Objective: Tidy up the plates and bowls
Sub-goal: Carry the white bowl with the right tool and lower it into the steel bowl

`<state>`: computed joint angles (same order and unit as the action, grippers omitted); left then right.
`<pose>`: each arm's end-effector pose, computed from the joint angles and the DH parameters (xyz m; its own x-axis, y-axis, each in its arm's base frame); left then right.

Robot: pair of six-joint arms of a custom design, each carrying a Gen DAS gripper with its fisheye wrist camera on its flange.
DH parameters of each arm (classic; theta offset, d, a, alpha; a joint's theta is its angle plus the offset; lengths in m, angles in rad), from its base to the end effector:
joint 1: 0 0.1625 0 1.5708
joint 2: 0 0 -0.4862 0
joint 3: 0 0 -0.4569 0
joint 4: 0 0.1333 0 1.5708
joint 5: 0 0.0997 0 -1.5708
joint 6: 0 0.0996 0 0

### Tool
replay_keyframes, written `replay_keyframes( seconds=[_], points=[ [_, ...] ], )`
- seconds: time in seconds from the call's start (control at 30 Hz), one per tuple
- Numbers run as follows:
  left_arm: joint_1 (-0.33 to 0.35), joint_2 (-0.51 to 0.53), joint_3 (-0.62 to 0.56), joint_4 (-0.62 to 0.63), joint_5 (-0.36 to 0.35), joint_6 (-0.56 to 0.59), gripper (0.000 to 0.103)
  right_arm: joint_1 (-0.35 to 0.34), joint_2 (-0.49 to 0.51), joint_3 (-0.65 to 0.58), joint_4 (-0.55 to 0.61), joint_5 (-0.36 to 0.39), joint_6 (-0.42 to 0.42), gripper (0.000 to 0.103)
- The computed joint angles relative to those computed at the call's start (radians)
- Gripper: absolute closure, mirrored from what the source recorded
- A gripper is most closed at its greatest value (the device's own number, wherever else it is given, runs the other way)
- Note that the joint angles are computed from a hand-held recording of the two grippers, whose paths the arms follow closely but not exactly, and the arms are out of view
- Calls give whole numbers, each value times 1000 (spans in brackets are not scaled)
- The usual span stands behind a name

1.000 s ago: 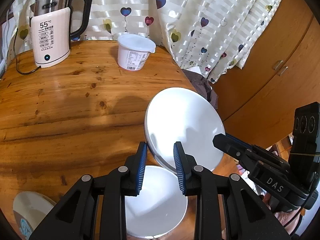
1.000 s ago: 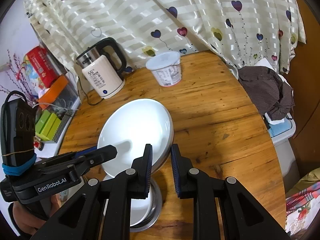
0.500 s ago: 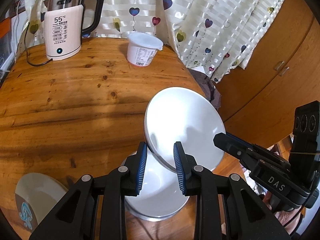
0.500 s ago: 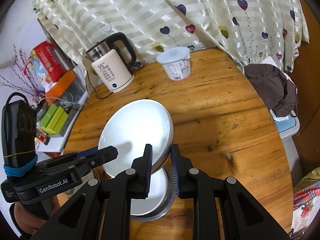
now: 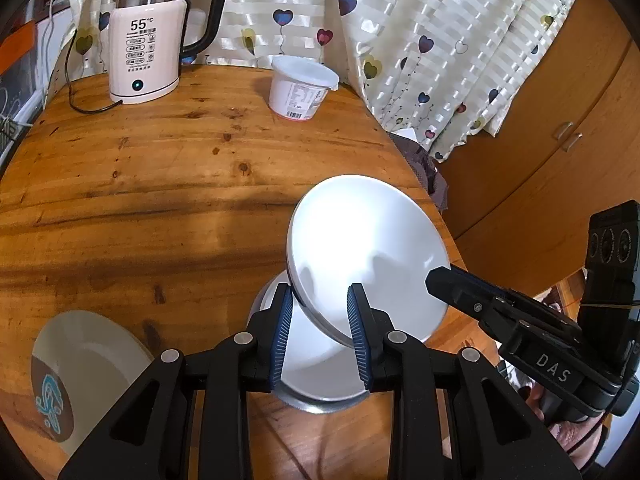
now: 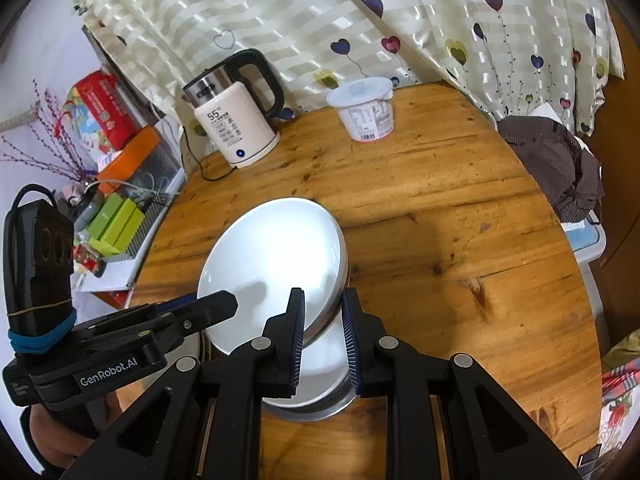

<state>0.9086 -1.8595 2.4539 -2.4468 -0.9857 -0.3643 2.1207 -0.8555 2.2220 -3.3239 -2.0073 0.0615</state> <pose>-0.0722 -0.3989 0.3207 -0.9129 0.0959 -0.3967 0.2840 0.8474 -0.4487 0.3589 -0.4110 0.0361 -0.8841 -0.2885 0.3677 -0.4305 0.8089 -0.4004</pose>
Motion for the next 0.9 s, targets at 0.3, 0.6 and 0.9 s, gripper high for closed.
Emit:
replay_keyframes(
  seconds=[0.3,0.6,0.9],
  points=[
    [-20,-39,24,50,18,-36,74,-6,3,28,-2,24,22,85],
    [-17,-45,40,64,9,-59,74,-15,0,46,0,33,34,84],
    [-11,-42,42,77,8,-72,74,-30,3,53,11,45,40,84]
  ],
)
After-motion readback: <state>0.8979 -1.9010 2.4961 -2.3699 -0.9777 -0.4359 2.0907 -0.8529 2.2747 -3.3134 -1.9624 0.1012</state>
